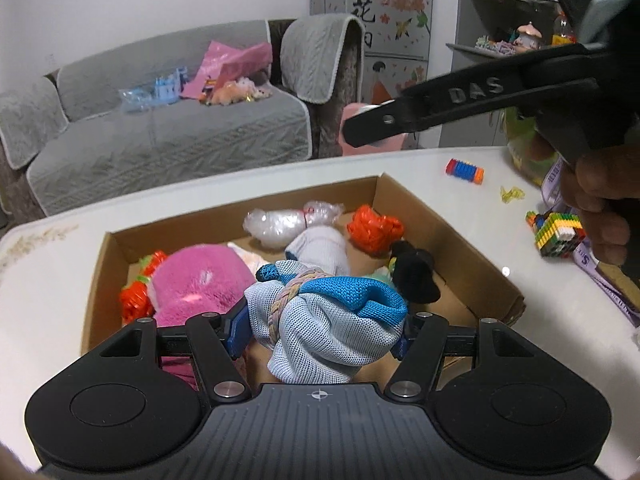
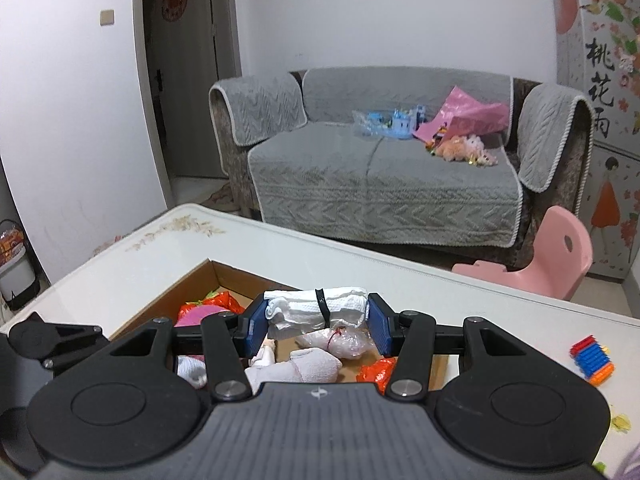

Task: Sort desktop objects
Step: 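Open both tools to release the light blue sock and white sock into the box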

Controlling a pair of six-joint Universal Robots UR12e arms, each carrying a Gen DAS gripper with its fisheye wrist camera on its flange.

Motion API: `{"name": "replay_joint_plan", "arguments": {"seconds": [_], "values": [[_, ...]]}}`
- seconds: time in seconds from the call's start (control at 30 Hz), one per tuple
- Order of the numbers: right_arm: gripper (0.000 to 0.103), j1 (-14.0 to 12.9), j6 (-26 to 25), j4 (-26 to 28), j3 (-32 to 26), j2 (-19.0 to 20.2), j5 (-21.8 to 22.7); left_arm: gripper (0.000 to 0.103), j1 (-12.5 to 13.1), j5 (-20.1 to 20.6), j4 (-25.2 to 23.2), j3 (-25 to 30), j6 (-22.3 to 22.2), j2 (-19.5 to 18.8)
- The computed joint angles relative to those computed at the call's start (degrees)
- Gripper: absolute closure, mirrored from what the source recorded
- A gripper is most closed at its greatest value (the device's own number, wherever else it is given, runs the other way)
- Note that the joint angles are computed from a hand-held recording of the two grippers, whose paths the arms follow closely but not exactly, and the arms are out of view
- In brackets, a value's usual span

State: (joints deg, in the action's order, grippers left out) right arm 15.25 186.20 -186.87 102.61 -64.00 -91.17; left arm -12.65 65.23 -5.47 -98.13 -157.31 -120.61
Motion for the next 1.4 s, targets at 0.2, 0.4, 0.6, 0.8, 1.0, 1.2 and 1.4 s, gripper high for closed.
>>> {"name": "replay_joint_plan", "arguments": {"seconds": [0.2,0.4,0.6,0.8,1.0,1.2,1.4], "values": [[0.056,0.0,-0.9,3.1,-2.5,2.0,1.3,0.034,0.1,-0.5,-1.9,0.7,-0.3,-1.2],[0.056,0.7,-4.4,7.3,-6.5,4.5,3.3,0.034,0.3,-0.9,-1.7,0.9,-0.9,-2.1],[0.056,1.6,-6.6,10.6,-9.6,6.3,4.5,0.033,0.2,-1.4,-1.8,0.4,0.6,-2.3],[0.056,1.8,-6.2,14.2,-11.7,7.6,3.2,0.033,0.1,-1.3,-1.8,0.2,0.3,-2.5],[0.055,2.0,-5.2,16.4,-12.6,7.9,1.9,0.033,0.3,-1.9,-2.9,0.3,0.1,-2.2],[0.055,2.1,-4.6,18.3,-13.1,7.9,1.4,0.033,0.3,-1.8,-3.8,0.5,0.1,-2.2],[0.055,1.4,-4.6,16.2,-12.3,7.6,4.0,0.034,0.7,-2.8,-4.1,0.8,0.9,-2.3]]}}
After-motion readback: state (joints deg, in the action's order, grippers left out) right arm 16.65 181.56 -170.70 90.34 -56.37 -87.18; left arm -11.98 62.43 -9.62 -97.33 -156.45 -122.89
